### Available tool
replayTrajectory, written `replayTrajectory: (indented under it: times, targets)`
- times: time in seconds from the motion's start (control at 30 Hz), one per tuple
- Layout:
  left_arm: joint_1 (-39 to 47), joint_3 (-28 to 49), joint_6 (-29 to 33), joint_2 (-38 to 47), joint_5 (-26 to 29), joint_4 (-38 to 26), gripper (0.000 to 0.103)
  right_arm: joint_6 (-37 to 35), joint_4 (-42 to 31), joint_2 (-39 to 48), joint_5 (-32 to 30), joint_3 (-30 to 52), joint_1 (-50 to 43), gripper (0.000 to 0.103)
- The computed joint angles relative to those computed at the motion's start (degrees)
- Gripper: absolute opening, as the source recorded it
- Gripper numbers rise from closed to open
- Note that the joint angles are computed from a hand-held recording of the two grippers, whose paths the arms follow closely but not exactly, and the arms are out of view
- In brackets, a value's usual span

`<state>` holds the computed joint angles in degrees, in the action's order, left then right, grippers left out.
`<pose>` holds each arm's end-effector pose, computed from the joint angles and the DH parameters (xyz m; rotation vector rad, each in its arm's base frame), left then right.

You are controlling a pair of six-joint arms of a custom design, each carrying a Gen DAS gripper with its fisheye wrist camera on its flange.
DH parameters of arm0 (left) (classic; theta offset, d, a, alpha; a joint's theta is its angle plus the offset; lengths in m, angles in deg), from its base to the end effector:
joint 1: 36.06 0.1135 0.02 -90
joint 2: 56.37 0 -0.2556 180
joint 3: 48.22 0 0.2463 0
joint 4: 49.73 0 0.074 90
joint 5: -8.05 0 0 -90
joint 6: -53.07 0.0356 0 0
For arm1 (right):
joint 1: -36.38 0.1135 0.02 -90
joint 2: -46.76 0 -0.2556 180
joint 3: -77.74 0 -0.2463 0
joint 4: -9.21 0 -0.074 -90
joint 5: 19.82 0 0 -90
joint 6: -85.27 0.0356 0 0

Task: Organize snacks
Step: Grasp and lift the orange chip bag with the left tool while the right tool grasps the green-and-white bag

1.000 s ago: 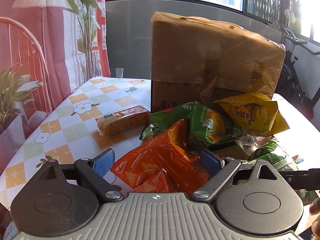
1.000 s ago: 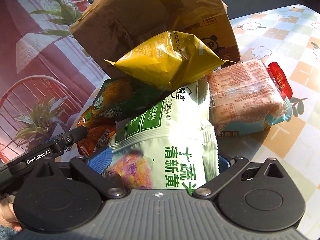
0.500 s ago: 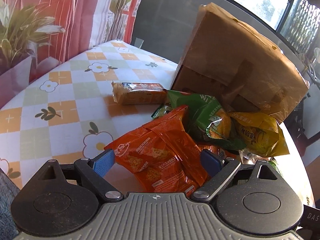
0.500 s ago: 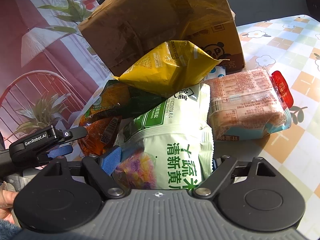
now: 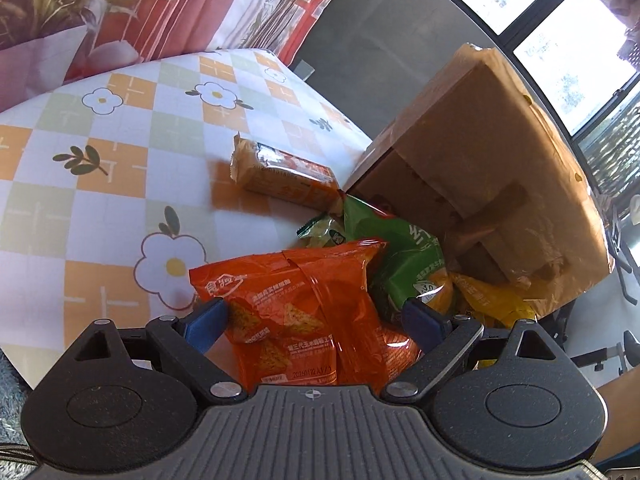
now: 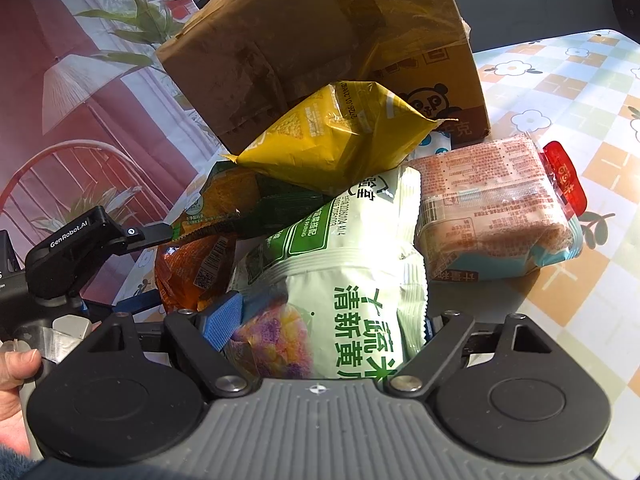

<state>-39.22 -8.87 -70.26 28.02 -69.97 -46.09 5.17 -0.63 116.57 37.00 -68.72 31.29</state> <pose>0.2499 -0.0212 0.1216 -0.5015 2.2862 -0.5635 0.2032 0.0015 0.1329 0.0264 2.3226 0.7255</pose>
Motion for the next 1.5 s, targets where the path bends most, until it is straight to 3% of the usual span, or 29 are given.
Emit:
replayTrajectory:
  times: [0.2, 0.33, 0.47, 0.57, 0.67, 1.0, 1.17, 1.5]
  targets:
    - [0.94, -1.86, -0.93, 3.78, 0.76, 5.99, 0.103, 0.10, 0.05, -0.07, 0.05, -0.07, 0.11, 0.084]
    - [-0.92, -3.90, 3.91, 8.12, -3.26, 14.36, 0.103, 0.28, 0.13, -0.07, -0.12, -0.13, 0.05, 0.084]
    - [-1.02, -2.85, 5.25, 6.84, -3.03, 10.73, 0.100, 0.65, 0.87, 1.34, -2.15, -0.16, -1.64, 0.084]
    - [1.57, -3.67, 6.79, 4.88, 0.94, 9.46, 0.086, 0.80, 0.37, 1.07, -1.98, 0.04, -1.60, 0.084]
    - [1.81, -4.63, 11.24, -0.57, -1.84, 4.66, 0.079, 0.95, -0.36, 0.26, -1.24, 0.13, -1.16, 0.084]
    - [4.73, -8.69, 13.04, -14.43, -6.47, -0.46, 0.078, 1.14, -3.55, -6.60, 2.30, -1.25, 0.67, 0.075]
    - [6.80, -8.54, 13.04, -13.59, -6.11, -1.30, 0.078, 1.28, -8.24, -11.78, 4.92, -1.62, 1.25, 0.073]
    - [10.09, -10.40, 14.34, -21.65, -2.12, -7.84, 0.078, 2.06, -18.55, -26.52, 9.93, -2.37, 2.71, 0.068]
